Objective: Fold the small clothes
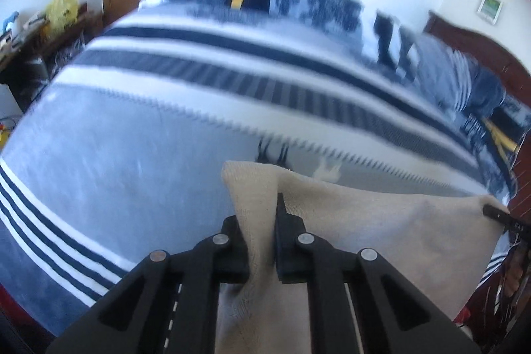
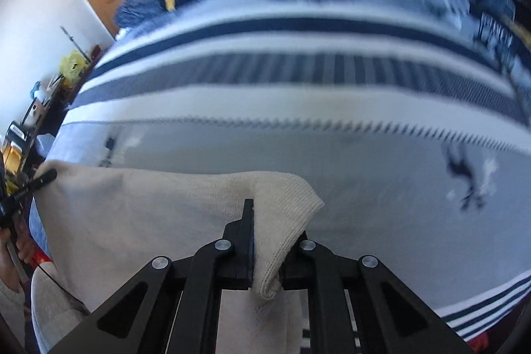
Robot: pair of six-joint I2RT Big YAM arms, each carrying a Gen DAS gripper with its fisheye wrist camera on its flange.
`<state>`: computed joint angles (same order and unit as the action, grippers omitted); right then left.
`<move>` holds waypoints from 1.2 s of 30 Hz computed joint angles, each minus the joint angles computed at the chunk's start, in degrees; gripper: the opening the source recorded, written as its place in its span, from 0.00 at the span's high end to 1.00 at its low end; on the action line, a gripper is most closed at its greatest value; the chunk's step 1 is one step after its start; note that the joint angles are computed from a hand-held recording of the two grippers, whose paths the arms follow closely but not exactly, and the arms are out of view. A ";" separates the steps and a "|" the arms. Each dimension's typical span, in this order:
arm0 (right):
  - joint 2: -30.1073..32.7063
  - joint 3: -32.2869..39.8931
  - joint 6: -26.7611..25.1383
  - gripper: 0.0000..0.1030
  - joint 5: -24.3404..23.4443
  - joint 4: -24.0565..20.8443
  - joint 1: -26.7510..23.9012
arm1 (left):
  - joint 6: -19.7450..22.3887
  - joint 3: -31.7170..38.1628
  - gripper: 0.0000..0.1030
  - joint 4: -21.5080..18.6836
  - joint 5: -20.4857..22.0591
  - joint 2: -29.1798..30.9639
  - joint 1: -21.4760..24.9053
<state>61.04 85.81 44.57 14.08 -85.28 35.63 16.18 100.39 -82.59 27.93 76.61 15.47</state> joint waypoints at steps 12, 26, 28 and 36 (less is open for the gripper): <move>10.96 18.91 -7.08 0.91 -1.28 0.30 -10.35 | -5.90 35.48 0.90 -9.12 -1.87 20.99 -5.95; 27.60 16.86 -10.41 0.89 -12.97 8.12 -24.56 | -13.04 44.09 0.81 -7.99 -13.42 39.83 -12.75; 29.37 15.68 -8.71 0.87 -13.83 7.24 -24.88 | -14.00 41.09 0.78 -6.90 -15.10 39.22 -12.12; 15.28 6.25 0.23 0.29 -2.92 8.81 -15.49 | -12.82 14.37 0.30 2.67 -7.36 19.20 -3.85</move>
